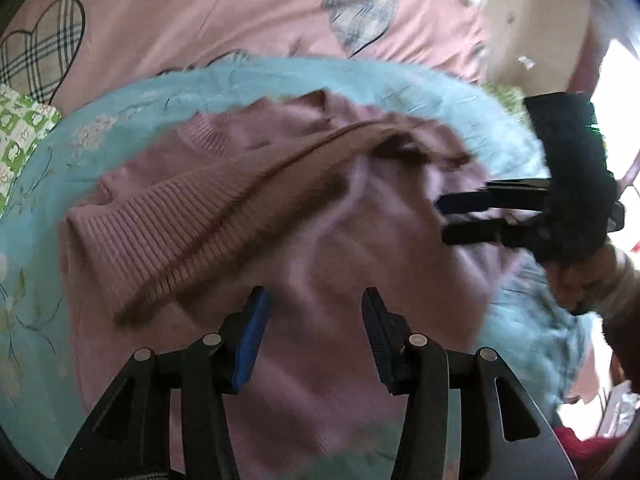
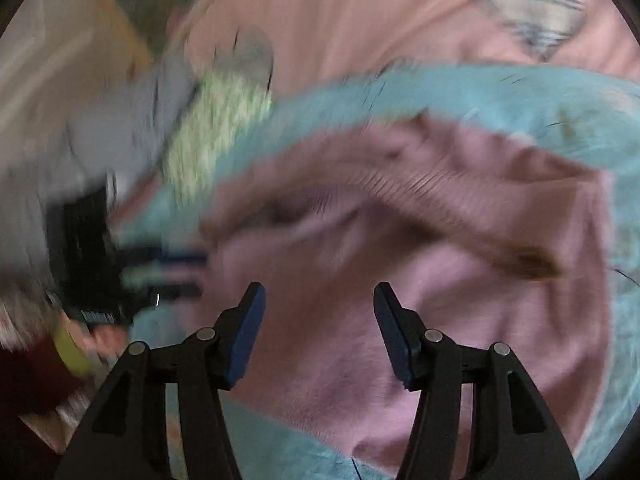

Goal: Fold small clothes
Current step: 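Lay the hem over the collar and open both grippers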

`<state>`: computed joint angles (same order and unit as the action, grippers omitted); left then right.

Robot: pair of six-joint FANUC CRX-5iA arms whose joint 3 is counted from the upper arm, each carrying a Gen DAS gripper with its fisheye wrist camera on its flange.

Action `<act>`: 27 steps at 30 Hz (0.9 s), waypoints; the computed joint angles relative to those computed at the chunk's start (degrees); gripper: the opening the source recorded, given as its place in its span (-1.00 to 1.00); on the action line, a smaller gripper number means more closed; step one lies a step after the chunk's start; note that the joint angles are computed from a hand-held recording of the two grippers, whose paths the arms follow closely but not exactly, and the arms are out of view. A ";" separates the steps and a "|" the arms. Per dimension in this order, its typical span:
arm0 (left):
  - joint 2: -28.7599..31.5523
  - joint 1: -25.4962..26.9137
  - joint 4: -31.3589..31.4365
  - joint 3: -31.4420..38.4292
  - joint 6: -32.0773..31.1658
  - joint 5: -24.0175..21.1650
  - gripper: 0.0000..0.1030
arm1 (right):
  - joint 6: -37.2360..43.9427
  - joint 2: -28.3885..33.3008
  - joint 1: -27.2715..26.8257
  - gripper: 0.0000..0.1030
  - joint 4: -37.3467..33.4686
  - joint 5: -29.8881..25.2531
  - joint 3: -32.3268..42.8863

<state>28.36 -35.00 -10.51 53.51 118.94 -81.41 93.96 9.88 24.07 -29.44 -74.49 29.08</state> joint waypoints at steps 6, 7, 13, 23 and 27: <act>4.90 6.46 2.03 5.65 -2.32 -3.15 -0.11 | -3.09 11.10 -0.20 0.10 7.54 -1.89 11.56; 5.78 6.93 -0.66 7.93 -1.49 -4.58 -0.10 | -5.78 12.65 -0.43 0.10 10.57 -0.03 12.79; -4.22 13.26 -3.04 -6.75 15.22 5.65 -0.11 | -31.50 8.38 -3.71 0.10 21.15 18.12 1.52; -15.94 3.98 -9.92 -20.14 26.11 10.24 -0.01 | -28.86 -6.80 -2.24 0.17 17.92 27.75 -15.60; -16.89 -1.19 -10.64 -22.09 27.88 12.23 0.07 | -19.22 -9.79 -0.06 0.32 11.54 23.38 -16.47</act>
<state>11.46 -36.20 -21.15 31.42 146.82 -69.18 74.74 0.09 24.01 -17.90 -51.11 12.61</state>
